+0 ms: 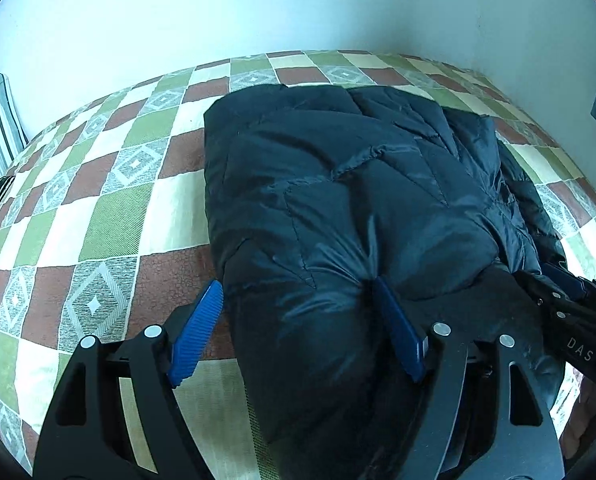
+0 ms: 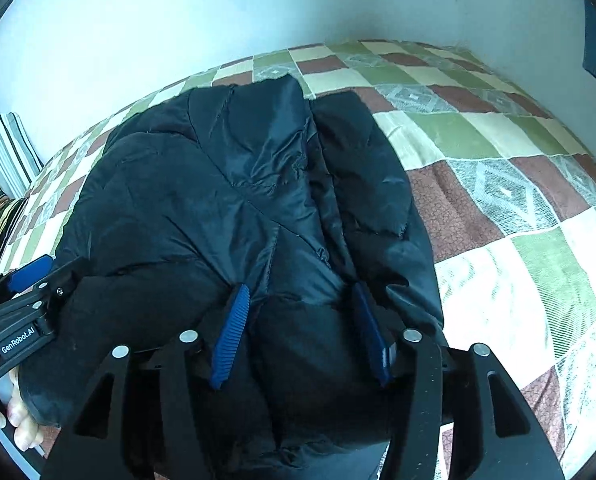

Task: Fold large clothes
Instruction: 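Lower the folded jacket onto the bed and open both grippers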

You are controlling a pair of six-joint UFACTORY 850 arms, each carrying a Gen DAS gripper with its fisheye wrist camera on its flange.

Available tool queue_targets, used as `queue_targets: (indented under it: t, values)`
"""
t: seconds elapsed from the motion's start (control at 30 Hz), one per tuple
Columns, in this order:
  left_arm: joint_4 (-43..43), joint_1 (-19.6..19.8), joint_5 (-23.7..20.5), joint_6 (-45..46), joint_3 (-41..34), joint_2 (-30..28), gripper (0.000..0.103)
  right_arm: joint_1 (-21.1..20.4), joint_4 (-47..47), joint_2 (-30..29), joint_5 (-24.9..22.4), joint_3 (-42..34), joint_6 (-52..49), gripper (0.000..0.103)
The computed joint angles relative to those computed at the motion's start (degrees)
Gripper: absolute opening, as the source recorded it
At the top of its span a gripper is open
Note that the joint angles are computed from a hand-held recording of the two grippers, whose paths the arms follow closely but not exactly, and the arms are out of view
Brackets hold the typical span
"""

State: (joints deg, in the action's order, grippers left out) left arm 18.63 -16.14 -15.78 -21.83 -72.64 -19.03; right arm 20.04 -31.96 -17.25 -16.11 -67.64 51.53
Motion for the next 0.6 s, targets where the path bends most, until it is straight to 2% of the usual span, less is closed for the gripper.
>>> queue_targets:
  t: [0.2, 0.33, 0.43, 0.6]
  values:
    - [6.39, -0.23, 0.89, -8.0, 1.57, 1.59, 0.086, 0.32, -4.69, 2.13, -0.15, 1.43, 4.94, 0.059]
    - [10.74, -0.34, 1.31, -12.6, 2.45, 2.56, 0.091, 0.21, -6.37, 3.26, 0.01, 2.16, 6.69, 0.066]
    - [12.56, -0.35, 1.8, -14.74, 3.13, 3.24, 0.092, 0.06, -8.53, 4.15, -0.37, 2.84, 9.39, 0.07]
    - [13.74, -0.44, 1.5, -16.3, 4.2, 4.84, 0.092, -0.3, -11.0, 5.99, -1.46, 4.1, 12.89, 0.071]
